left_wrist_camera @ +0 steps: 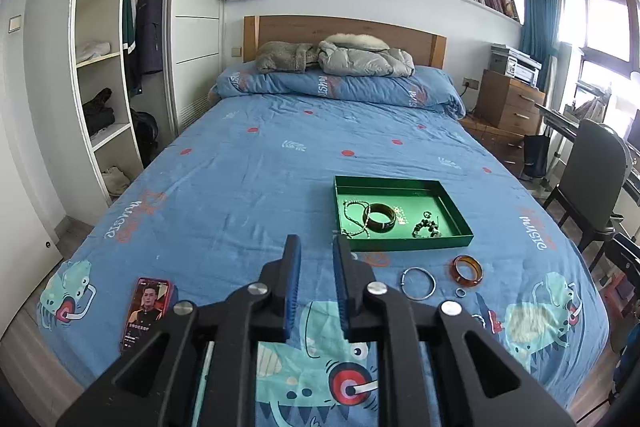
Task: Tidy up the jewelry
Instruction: 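Move both open tools back toward the remaining jewelry on the bed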
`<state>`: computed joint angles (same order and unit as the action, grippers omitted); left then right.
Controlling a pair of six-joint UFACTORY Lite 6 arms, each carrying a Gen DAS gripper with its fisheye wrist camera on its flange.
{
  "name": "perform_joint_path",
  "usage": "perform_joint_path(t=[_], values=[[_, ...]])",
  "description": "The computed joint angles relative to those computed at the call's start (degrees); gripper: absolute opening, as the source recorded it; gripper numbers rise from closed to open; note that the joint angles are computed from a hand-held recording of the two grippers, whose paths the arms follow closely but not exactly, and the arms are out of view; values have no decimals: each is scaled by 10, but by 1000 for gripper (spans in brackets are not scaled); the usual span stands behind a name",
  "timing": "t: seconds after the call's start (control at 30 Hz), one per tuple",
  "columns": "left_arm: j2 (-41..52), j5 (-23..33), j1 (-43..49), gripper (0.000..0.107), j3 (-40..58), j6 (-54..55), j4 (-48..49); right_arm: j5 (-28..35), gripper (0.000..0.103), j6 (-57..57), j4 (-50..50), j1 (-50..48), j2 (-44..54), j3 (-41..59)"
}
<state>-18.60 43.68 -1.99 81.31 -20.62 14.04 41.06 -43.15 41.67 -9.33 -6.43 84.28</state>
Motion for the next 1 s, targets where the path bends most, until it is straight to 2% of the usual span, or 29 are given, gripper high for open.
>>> perform_joint_path(t=[0.1, 0.13, 0.43, 0.6, 0.77, 0.87, 1.0], values=[[-34, 12, -10, 32, -26, -25, 29, 14, 71, -34, 30, -27, -29, -28], [-42, 15, -14, 32, -33, -32, 36, 18, 71, -45, 39, -36, -38, -37], [-115, 27, -96, 34, -126, -149, 141, 24, 71, -113, 90, -85, -84, -115], [-140, 43, -156, 39, -177, -240, 216, 18, 71, -135, 101, -105, -93, -147], [-156, 73, -220, 41, -216, -338, 286, -4, 71, -147, 98, -107, -106, -180], [-156, 110, -274, 41, -229, -400, 338, -20, 71, -144, 91, -98, -113, -196], [-149, 135, -308, 42, -235, -433, 368, -40, 71, -138, 81, -76, -124, -216]])
